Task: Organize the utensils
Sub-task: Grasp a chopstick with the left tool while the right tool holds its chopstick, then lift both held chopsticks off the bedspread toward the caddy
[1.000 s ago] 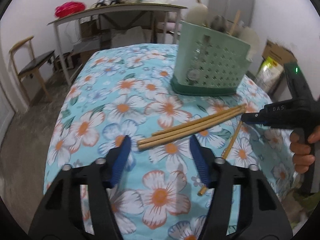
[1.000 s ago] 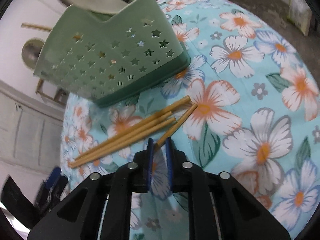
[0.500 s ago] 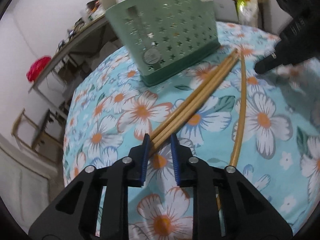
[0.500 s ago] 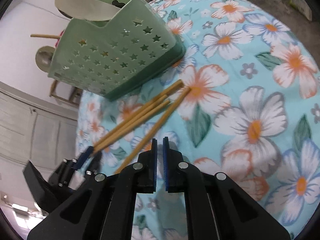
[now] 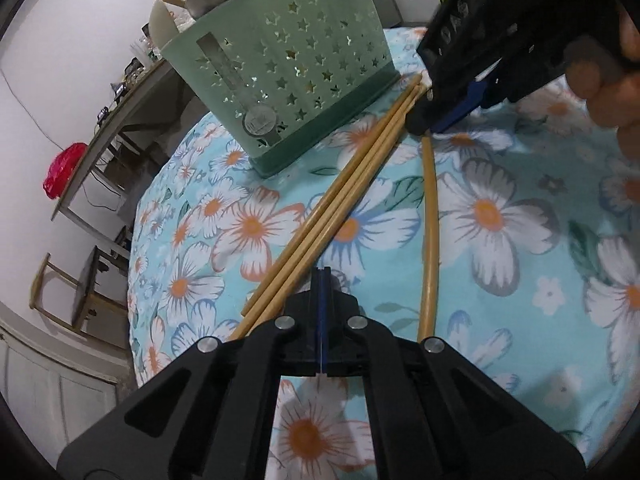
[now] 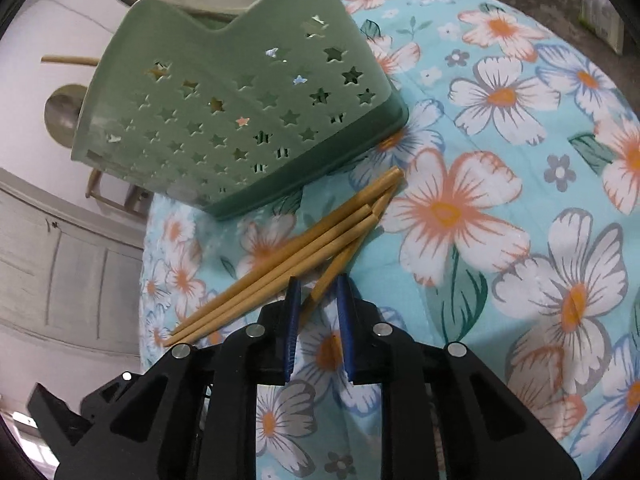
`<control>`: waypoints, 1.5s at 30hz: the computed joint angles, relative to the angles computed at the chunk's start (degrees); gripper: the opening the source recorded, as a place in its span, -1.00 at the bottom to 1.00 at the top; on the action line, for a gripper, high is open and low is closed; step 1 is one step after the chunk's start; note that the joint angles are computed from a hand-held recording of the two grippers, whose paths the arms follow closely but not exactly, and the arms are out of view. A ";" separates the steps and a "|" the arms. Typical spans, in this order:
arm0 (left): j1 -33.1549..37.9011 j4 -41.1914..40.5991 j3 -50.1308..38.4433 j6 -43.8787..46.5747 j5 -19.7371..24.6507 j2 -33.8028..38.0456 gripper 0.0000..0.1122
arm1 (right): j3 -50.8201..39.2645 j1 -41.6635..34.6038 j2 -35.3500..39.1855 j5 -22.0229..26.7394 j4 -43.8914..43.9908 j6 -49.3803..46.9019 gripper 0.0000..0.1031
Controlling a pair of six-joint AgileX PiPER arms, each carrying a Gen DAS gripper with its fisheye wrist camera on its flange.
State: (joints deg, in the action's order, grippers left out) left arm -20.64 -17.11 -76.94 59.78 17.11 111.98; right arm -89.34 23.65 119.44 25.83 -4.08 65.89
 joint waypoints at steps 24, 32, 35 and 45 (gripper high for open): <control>-2.06 2.19 1.62 1.73 -3.20 -0.86 -0.92 | 7.31 3.40 -5.28 3.37 -11.42 8.96 -0.77; 7.88 -11.05 -8.21 -5.88 28.90 -0.10 -0.93 | 6.04 3.35 -5.17 5.03 -8.64 2.15 -0.77; 11.66 -14.44 -7.41 -6.90 34.65 -0.19 -0.92 | 5.40 3.36 -5.39 6.90 -5.51 -4.52 -0.77; 17.00 -23.50 -13.28 -11.01 45.63 2.32 -0.66 | 6.08 3.58 -6.12 7.63 0.78 -16.08 -0.75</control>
